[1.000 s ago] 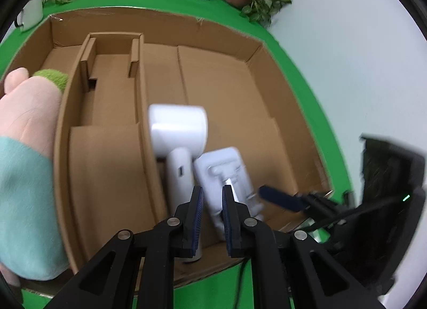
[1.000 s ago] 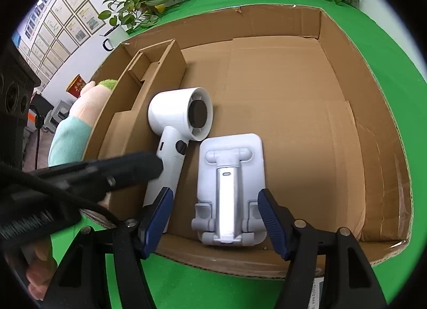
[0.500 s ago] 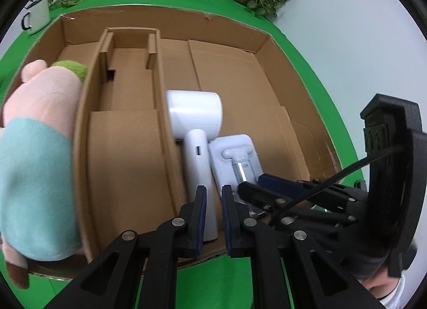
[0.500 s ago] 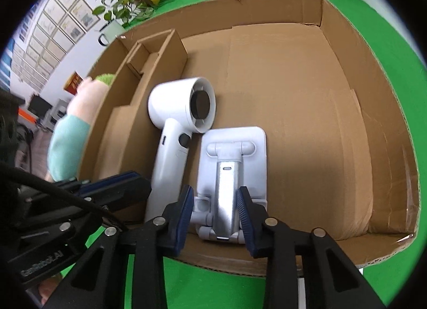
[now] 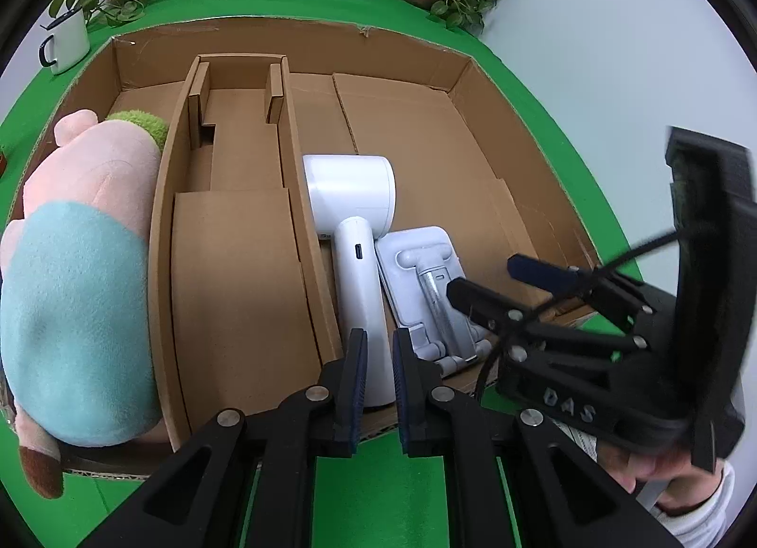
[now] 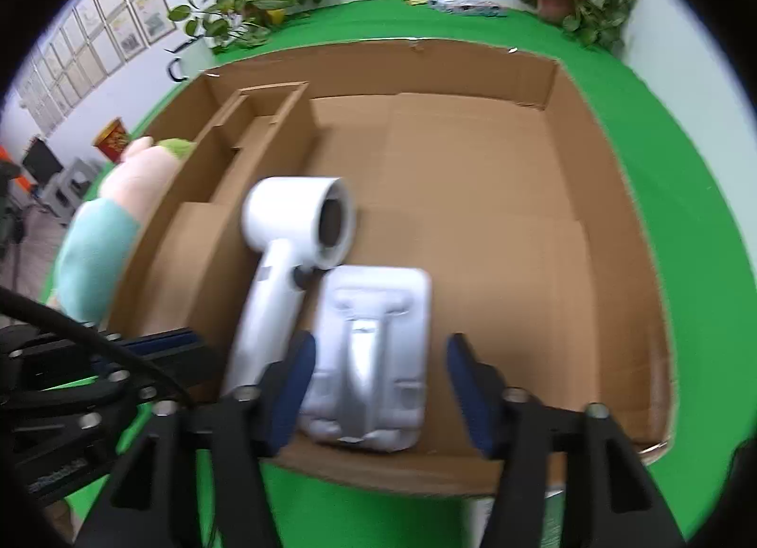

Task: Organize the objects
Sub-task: 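Open the right gripper and withdraw it from the phone stand, then reach the right gripper to the white medicine box and grasp it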

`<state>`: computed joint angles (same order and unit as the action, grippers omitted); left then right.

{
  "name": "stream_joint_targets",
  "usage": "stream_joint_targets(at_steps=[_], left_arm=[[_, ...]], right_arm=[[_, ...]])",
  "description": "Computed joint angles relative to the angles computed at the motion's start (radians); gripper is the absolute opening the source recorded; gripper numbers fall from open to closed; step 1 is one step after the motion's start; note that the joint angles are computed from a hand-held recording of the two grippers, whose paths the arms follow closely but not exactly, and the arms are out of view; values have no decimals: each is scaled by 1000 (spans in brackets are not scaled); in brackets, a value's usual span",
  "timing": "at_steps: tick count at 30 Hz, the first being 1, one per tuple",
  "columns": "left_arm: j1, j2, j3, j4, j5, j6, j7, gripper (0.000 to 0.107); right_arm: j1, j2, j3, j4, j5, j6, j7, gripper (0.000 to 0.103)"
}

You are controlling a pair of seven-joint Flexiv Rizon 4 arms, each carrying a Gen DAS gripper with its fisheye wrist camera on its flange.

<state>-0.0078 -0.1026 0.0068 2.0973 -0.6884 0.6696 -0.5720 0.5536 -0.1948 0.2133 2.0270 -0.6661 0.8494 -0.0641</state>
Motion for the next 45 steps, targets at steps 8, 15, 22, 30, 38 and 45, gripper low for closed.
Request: stream_joint_targets(at_steps=[8, 15, 22, 30, 38, 45], left_arm=[[8, -2, 2, 6, -41, -25, 4, 10], [4, -1, 1, 14, -43, -25, 1, 10], [0, 3, 1, 16, -43, -22, 2, 10], [-40, 86, 2, 104, -100, 139, 80, 19], [-191, 272, 9, 287, -462, 453, 358, 85], [-327, 439, 9, 435, -739, 659, 613, 97]], right_arm=[[-12, -60, 9, -29, 169, 103, -151, 33], [-8, -67, 0, -35, 214, 132, -146, 21], [12, -69, -13, -37, 170, 106, -132, 25], [83, 60, -7, 53, -231, -183, 114, 85], [54, 185, 88, 173, -454, -233, 349, 87], [69, 326, 186, 296, -516, -227, 490, 88]])
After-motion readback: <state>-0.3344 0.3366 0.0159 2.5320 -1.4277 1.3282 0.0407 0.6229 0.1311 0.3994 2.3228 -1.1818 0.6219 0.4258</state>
